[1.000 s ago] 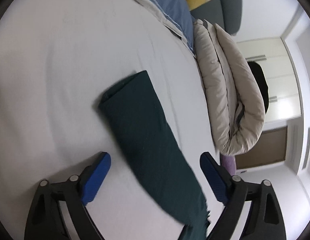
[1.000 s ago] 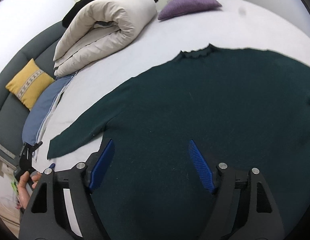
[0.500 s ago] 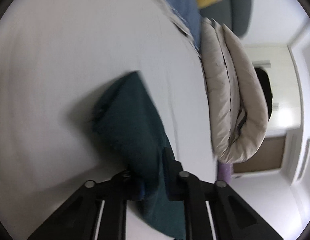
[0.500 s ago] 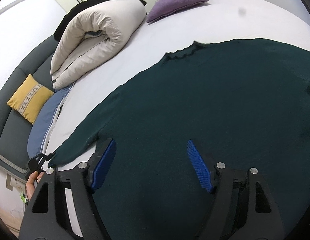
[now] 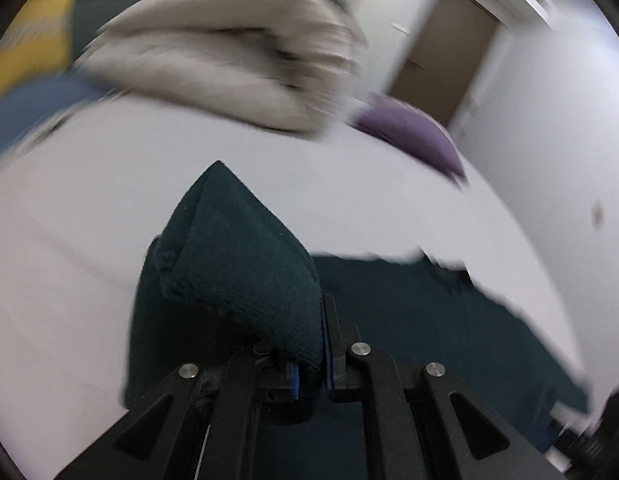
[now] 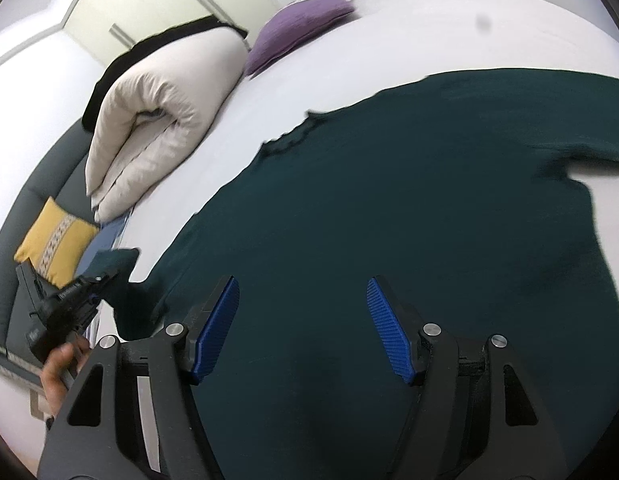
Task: Fold small clothes
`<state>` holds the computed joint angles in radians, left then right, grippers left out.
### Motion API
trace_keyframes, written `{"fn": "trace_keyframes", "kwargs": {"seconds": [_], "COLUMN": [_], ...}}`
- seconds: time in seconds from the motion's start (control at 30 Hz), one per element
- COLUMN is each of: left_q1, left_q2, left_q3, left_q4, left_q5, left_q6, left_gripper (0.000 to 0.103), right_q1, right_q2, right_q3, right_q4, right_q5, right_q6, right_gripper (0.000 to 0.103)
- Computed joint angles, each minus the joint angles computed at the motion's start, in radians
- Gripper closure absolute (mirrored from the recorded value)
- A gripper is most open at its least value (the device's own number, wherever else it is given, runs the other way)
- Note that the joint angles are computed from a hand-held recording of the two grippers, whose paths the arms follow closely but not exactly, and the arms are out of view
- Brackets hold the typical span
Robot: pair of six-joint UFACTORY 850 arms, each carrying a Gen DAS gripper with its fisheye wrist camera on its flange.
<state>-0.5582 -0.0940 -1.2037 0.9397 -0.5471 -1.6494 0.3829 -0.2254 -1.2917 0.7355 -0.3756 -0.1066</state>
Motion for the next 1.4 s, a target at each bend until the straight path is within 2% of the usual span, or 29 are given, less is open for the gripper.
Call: {"fn": "trace_keyframes", "kwargs": {"seconds": [0.1, 0.2, 0.27, 0.33, 0.4, 0.43, 0.6, 0.67, 0.73, 0.83, 0.97, 1.07, 1.13, 1.23, 1.4], "left_q1": [-0.089, -0.141, -0.163, -0.182, -0.202, -0.207, -0.197, -0.196, -0.18, -0.165, -0.128, -0.099, -0.072, -0.031, 0.043], "left_q2": [-0.148, -0.25, -0.29, -0.303, -0.298, -0.29, -0.21, -0.176, -0.137, -0.059, 0.047, 0.124, 0.164, 0.209, 0.268], "left_q3": [-0.142, -0.216, -0.237, -0.231, -0.212, -0.201, -0.115, -0.075, -0.035, 0.048, 0.149, 0.212, 0.244, 0.281, 0.327], "left_q4": [-0.026, -0.04, -0.04, -0.016, 0.018, 0.029, 0.022, 0.017, 0.004, 0.023, 0.047, 0.072, 0.072, 0.052, 0.029], "left_q5": [-0.1, -0.19, -0.243, -0.279, -0.32, -0.324, -0.258, -0.235, -0.189, -0.138, -0.063, -0.028, -0.006, 0.025, 0.074], "left_q6": [0.194, 0.298, 0.344, 0.352, 0.35, 0.341, 0.285, 0.255, 0.226, 0.126, -0.007, -0.095, -0.128, -0.155, -0.191], "left_gripper": [0.093, 0.09, 0.076, 0.055, 0.048, 0.038, 0.026, 0.025, 0.025, 0.025, 0.025, 0.025, 0.025, 0.025, 0.026], "right_q1": [-0.043, -0.088, -0.115, -0.132, -0.144, -0.152, -0.131, -0.117, -0.099, -0.065, -0.032, -0.013, 0.001, 0.011, 0.005], "right_q2": [0.017, 0.014, 0.003, -0.012, -0.043, -0.065, -0.177, -0.243, -0.3, -0.394, -0.444, -0.462, -0.474, -0.475, -0.431], "right_q3": [0.035, 0.052, 0.058, 0.057, 0.042, 0.026, -0.082, -0.159, -0.232, -0.349, -0.428, -0.469, -0.498, -0.512, -0.496], "right_q4": [0.066, 0.151, 0.191, 0.211, 0.277, 0.331, 0.44, 0.498, 0.469, 0.357, 0.305, 0.226, 0.149, 0.067, 0.003], "right_q5": [-0.003, -0.038, -0.067, -0.081, -0.119, -0.151, -0.276, -0.366, -0.41, -0.447, -0.428, -0.415, -0.407, -0.393, -0.335], "right_q6": [-0.06, -0.132, -0.167, -0.179, -0.231, -0.276, -0.348, -0.384, -0.354, -0.201, -0.14, -0.096, -0.055, -0.027, -0.051], "right_gripper": [0.038, 0.038, 0.038, 0.037, 0.036, 0.036, 0.035, 0.035, 0.035, 0.035, 0.039, 0.054, 0.076, 0.095, 0.096]}}
